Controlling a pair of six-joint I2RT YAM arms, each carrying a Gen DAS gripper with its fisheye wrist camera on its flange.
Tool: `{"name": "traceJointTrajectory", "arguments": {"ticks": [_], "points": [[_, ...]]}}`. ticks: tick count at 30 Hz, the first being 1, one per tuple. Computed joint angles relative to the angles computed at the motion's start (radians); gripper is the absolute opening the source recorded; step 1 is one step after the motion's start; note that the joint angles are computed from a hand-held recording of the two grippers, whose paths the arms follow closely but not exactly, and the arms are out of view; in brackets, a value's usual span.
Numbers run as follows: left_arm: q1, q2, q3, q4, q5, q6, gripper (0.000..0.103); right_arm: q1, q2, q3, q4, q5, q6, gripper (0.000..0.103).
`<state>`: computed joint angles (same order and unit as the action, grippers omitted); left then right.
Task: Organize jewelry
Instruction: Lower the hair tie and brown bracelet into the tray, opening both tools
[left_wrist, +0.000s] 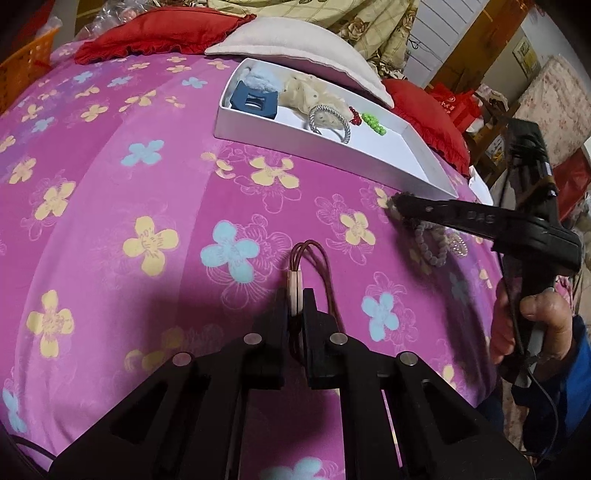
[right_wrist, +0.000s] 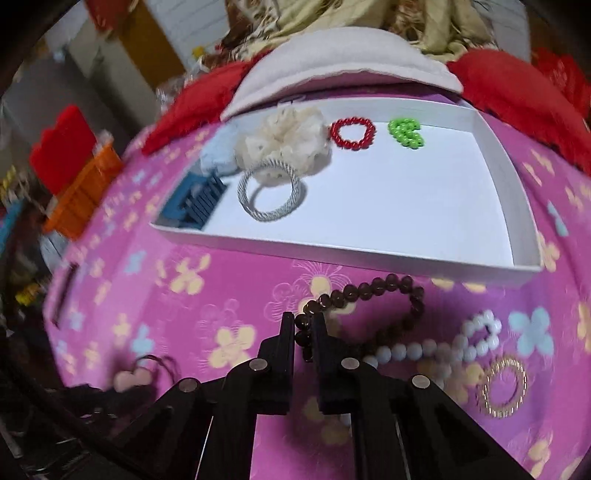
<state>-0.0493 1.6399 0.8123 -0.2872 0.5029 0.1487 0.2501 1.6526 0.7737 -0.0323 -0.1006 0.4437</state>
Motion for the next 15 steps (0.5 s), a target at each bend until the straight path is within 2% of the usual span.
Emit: {"name": "traceJointTrajectory", "arguments": {"ticks": [8, 15], "points": [[0.028, -0.119, -0.019, -0.05, 0.032, 0.008, 0.005, -0.043, -0.296, -0.128, -0.027, -0.045, 0.03, 0.008], [0.017, -0.226, 0.003, -0.142, 0.058, 0.021, 0.005, -0.081, -0.434, -0.098, -0.118, -0.042, 0.013, 0.008]]}}
